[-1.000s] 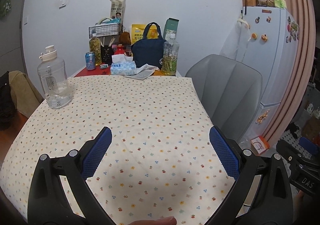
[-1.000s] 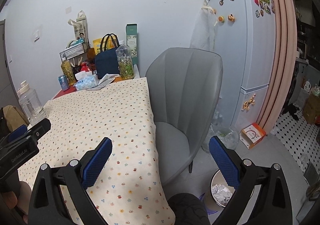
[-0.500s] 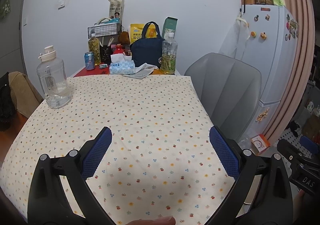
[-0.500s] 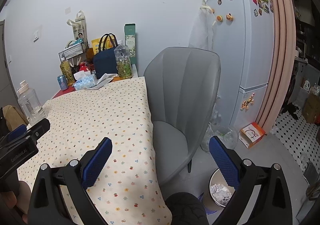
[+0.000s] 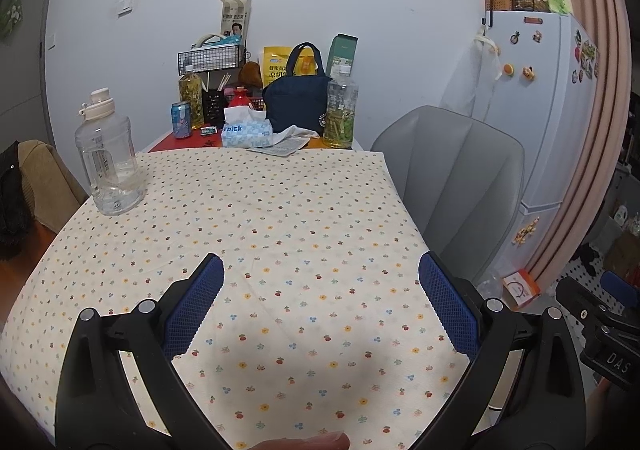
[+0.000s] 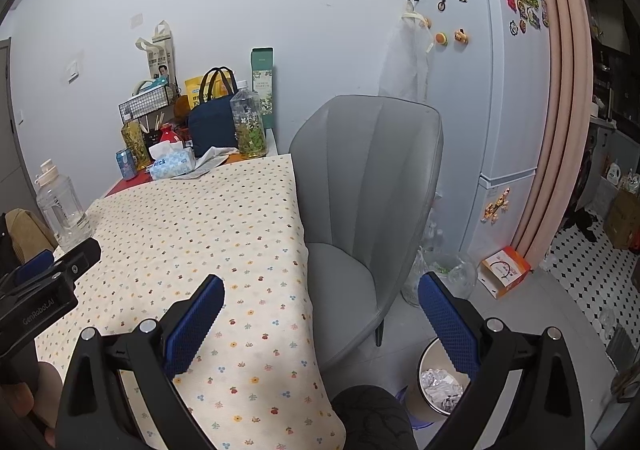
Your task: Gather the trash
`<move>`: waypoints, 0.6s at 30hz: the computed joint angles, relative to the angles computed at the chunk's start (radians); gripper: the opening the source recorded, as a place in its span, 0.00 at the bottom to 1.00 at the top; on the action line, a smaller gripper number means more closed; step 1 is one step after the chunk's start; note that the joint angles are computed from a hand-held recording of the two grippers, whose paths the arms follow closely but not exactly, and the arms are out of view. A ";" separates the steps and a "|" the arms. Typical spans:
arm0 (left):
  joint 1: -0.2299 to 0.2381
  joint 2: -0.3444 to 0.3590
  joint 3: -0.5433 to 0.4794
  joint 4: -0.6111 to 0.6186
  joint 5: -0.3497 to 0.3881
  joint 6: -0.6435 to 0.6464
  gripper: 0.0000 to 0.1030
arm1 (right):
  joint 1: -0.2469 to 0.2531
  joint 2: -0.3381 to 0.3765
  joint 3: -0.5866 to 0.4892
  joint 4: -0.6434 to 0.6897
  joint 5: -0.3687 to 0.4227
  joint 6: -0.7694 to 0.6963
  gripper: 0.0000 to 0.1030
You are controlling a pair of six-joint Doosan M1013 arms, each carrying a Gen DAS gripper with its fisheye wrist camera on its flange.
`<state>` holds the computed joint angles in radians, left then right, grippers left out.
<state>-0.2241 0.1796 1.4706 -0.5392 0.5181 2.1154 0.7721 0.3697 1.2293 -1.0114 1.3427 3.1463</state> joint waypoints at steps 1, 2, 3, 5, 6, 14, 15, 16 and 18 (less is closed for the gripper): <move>0.001 0.000 -0.001 0.000 0.001 0.000 0.94 | 0.000 0.001 -0.001 0.000 0.001 0.000 0.92; 0.002 0.000 0.000 -0.003 0.001 0.002 0.94 | 0.000 0.001 -0.001 -0.001 0.001 0.000 0.92; 0.003 -0.001 0.000 -0.004 0.001 0.003 0.94 | 0.001 0.001 -0.002 -0.002 0.002 -0.001 0.92; 0.003 -0.001 0.000 -0.006 0.000 0.005 0.94 | 0.002 0.002 -0.004 -0.003 0.002 -0.004 0.92; 0.004 -0.001 0.001 -0.008 -0.001 0.006 0.94 | 0.003 0.003 -0.005 -0.003 0.003 -0.005 0.92; 0.009 -0.005 0.004 -0.010 -0.004 0.003 0.94 | 0.006 0.007 -0.012 -0.006 0.004 -0.011 0.92; 0.010 -0.005 0.004 -0.009 -0.004 0.001 0.94 | 0.006 0.007 -0.012 -0.006 0.004 -0.011 0.92; 0.011 -0.004 0.002 -0.010 -0.002 0.001 0.94 | 0.007 0.008 -0.013 -0.007 0.004 -0.012 0.92; 0.011 -0.004 0.001 -0.007 -0.002 -0.001 0.94 | 0.007 0.008 -0.014 -0.007 0.004 -0.011 0.92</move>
<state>-0.2135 0.1760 1.4717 -0.5462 0.5160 2.1142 0.7793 0.3778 1.2153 -1.0183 1.3471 3.1349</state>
